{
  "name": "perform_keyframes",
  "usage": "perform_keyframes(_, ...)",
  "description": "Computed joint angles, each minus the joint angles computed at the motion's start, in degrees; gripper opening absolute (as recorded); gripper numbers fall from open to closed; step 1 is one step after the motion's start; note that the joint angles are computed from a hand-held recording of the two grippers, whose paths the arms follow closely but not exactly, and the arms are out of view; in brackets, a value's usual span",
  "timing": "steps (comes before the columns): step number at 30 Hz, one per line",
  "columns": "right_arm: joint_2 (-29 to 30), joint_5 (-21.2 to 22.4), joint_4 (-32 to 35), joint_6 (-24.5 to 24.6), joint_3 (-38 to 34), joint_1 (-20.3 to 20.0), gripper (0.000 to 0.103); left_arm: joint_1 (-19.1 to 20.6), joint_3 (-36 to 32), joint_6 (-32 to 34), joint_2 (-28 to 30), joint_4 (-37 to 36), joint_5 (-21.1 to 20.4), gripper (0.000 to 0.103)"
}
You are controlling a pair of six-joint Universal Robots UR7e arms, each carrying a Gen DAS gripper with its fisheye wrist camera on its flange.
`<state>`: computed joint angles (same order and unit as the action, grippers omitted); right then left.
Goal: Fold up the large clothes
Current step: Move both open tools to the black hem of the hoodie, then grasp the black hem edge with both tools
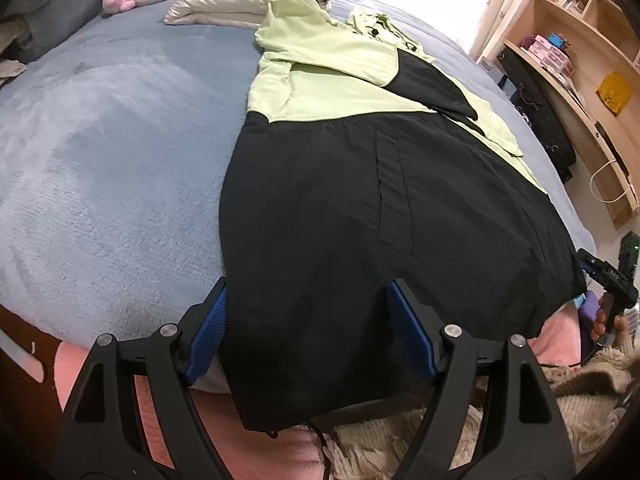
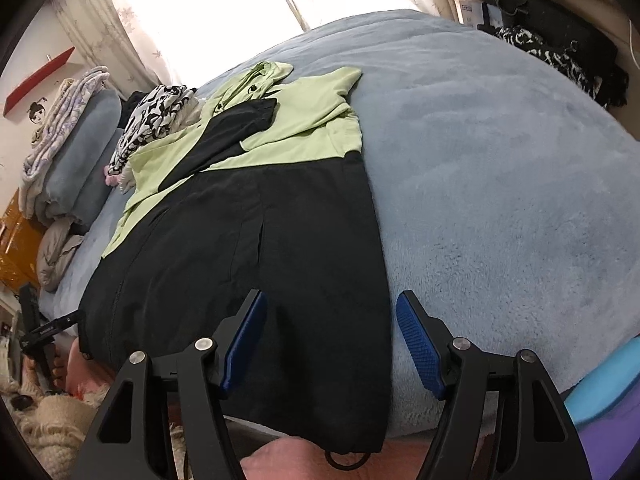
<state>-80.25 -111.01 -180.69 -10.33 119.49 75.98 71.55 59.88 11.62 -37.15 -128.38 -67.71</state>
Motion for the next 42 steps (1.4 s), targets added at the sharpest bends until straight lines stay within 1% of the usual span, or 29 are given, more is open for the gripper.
perform_keyframes(3,0.32,2.42,0.43,-0.39,-0.03,-0.88,0.064,0.5,-1.2,0.0,0.52,1.42,-0.99,0.074)
perform_keyframes(5,0.73,2.5,0.78,-0.98,-0.27,-0.84,0.063,0.77,-2.02,-0.18,0.8,2.31,-1.82,0.074)
perform_keyframes(7,0.62,3.48,1.84,-1.44,-0.54,-1.33,0.058,0.98,-2.61,0.54,0.94,3.19,-2.55,0.074)
perform_keyframes(10,-0.04,4.49,3.34,-1.49,-0.66,-1.99,0.046,1.18,-3.76,1.13,1.36,4.56,-3.28,0.074)
perform_keyframes(11,-0.53,4.69,3.65,-1.46,-0.41,-2.19,0.04,1.25,-4.21,1.23,1.48,5.12,-3.53,0.074)
perform_keyframes(12,-1.1,5.96,4.52,-1.27,-0.48,-2.9,0.036,1.31,-4.47,1.3,1.56,5.45,-3.76,0.074)
perform_keyframes(14,-2.18,7.74,5.81,-0.41,-0.24,-4.02,0.03,1.43,-4.91,1.65,1.7,6.09,-4.13,0.075)
perform_keyframes(15,-2.62,8.72,6.46,-0.24,-0.18,-4.58,0.029,1.49,-5.2,2.0,1.8,6.49,-4.34,0.075)
perform_keyframes(17,-3.18,9.31,7.33,0.15,0.07,-5.04,0.029,1.53,-5.49,2.08,1.91,7.0,-4.44,0.075)
perform_keyframes(20,-3.77,9.19,9.86,-0.78,-0.25,-5.12,0.029,1.56,-6.07,2.02,2.14,7.83,-4.63,0.076)
perform_keyframes(23,-4.56,11.06,11.89,-1.11,0.03,-5.94,0.029,1.86,-6.96,2.17,2.7,9.11,-5.93,0.085)
perform_keyframes(25,-4.2,12.74,13.29,-0.5,-0.54,-6.7,0.029,1.73,-7.21,2.3,3.24,9.37,-5.82,0.091)
perform_keyframes(26,-4.19,13.33,13.5,-0.37,-0.54,-6.99,0.029,1.73,-7.81,2.47,3.74,9.96,-6.08,0.098)
perform_keyframes(27,-3.65,14.53,13.84,-0.17,-1.03,-7.35,0.029,1.63,-7.81,2.69,4.0,9.95,-6.17,0.102)
perform_keyframes(29,-2.76,15.22,13.67,-0.25,-1.47,-7.45,0.029,1.05,-7.59,3.41,4.66,9.1,-3.94,0.102)
perform_keyframes(31,-1.26,16.23,13.76,-0.76,-2.64,-7.41,0.029,0.81,-7.14,3.79,4.92,7.93,-3.0,0.102)
perform_keyframes(35,1.66,17.48,13.92,-1.86,-5.02,-6.5,0.029,1.31,-6.55,1.43,4.76,5.26,-5.05,0.102)
perform_keyframes(37,3.22,17.99,13.84,-2.55,-6.22,-5.7,0.029,1.14,-4.9,1.0,4.15,2.55,-4.72,0.096)
perform_keyframes(38,4.33,17.58,13.22,-3.08,-6.93,-4.92,0.029,0.95,-3.84,1.26,3.73,0.87,-4.39,0.085)
perform_keyframes(39,5.17,17.11,12.54,-3.46,-7.39,-4.18,0.025,0.85,-3.23,1.15,3.39,0.04,-4.38,0.065)
perform_keyframes(40,5.81,16.83,12.15,-3.59,-7.81,-3.57,0.022,0.89,-2.96,0.59,3.08,-0.61,-4.78,0.049)
perform_keyframes(41,6.3,16.62,11.73,-3.61,-8.12,-3.03,0.016,1.38,-3.83,-1.59,3.03,0.07,-7.13,0.014)
perform_keyframes(42,6.98,15.9,10.4,-3.36,-8.41,-2.29,0.015,1.94,-5.1,-3.56,3.26,1.52,-9.45,0.005)
